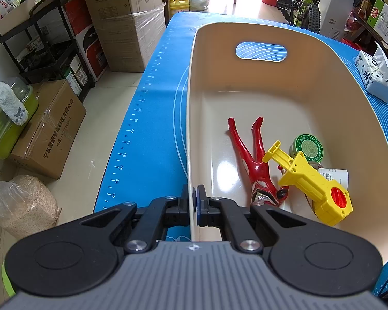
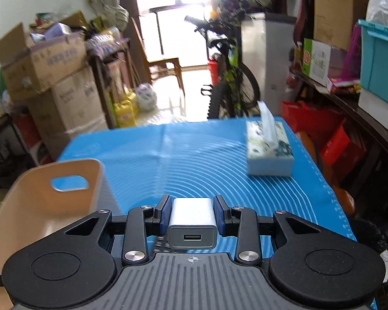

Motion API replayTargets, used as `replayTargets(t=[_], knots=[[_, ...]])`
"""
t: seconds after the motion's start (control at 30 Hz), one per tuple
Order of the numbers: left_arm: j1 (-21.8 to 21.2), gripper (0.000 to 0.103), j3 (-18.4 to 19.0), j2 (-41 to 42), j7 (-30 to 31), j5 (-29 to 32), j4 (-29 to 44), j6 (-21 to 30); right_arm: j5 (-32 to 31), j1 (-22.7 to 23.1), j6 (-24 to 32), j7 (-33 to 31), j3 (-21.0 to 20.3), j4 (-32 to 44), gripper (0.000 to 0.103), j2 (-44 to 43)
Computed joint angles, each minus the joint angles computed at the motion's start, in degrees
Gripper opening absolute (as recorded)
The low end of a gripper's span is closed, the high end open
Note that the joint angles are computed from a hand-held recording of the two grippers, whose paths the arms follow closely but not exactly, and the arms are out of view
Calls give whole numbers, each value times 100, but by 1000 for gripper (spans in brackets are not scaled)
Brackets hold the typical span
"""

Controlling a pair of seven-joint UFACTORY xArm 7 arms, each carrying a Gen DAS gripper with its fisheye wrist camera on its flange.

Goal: Organize rigid objects
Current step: 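Carry the white charger into the basket and lower it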

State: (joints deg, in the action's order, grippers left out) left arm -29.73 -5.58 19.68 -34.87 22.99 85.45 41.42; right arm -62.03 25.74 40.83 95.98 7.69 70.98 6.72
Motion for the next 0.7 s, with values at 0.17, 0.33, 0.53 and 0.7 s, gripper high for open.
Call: replayTargets(t=[0.17, 0.33, 0.53, 0.7], knots=[[-2, 5, -1, 3, -2, -6, 4, 0, -250, 130, -97, 81, 88, 164, 42, -20], [-5, 5, 1, 5, -3, -6, 7, 0, -312, 263, -358, -79, 130, 420, 42, 123], [-4, 5, 1, 2, 0, -4, 2, -2, 14, 518, -833, -684, 103, 813, 42, 517], [-3, 5, 1, 1, 0, -6, 1, -4, 513, 764, -1094, -1144, -43, 1124, 42, 889]])
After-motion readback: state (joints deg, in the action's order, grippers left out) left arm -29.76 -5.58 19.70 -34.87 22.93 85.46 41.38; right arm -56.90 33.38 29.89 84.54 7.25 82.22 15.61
